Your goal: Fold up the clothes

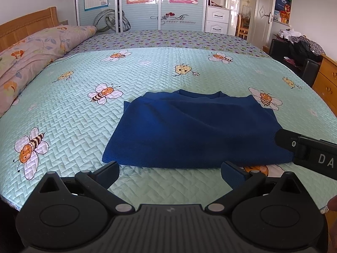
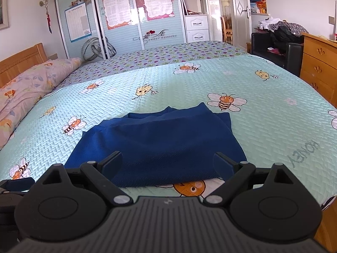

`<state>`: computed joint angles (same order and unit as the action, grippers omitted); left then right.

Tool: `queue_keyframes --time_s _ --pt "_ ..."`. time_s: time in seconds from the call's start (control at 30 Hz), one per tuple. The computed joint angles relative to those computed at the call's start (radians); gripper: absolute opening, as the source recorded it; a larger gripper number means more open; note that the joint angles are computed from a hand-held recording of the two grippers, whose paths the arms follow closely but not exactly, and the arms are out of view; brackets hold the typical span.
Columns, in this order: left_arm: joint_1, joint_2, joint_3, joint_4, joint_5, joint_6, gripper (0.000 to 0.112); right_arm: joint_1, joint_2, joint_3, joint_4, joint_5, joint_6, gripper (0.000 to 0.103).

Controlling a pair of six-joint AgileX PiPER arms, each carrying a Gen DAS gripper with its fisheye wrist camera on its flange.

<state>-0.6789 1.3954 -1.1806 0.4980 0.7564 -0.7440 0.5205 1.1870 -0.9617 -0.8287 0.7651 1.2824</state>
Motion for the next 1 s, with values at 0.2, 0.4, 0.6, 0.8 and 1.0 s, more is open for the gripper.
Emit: queue_keyframes --time_s 0.2,0.4,0.6,0.8,1.0 --pt "0.021 0.02 0.001 -0.023 -0.023 0.023 0.102 -0.019 0.01 0.027 0.003 -0.05 0.028 0.093" --pt "0.028 0.037 0.01 -0.014 -0.045 0.013 0.102 -0.022 0.011 0.07 -0.035 -0.102 0.084 0.093" --pt "0.045 0.066 0.003 -0.03 -0.06 0.028 0.102 -0.059 0.013 0.095 -0.024 -0.168 0.095 0.093" --pt "0.056 0.089 -0.004 -0.047 -0.066 0.047 0.102 -0.078 0.025 0.106 0.007 -0.197 0.075 0.093" --pt "0.06 0.095 0.0 -0.053 -0.072 0.05 0.102 -0.079 0.029 0.112 0.016 -0.2 0.074 0.093"
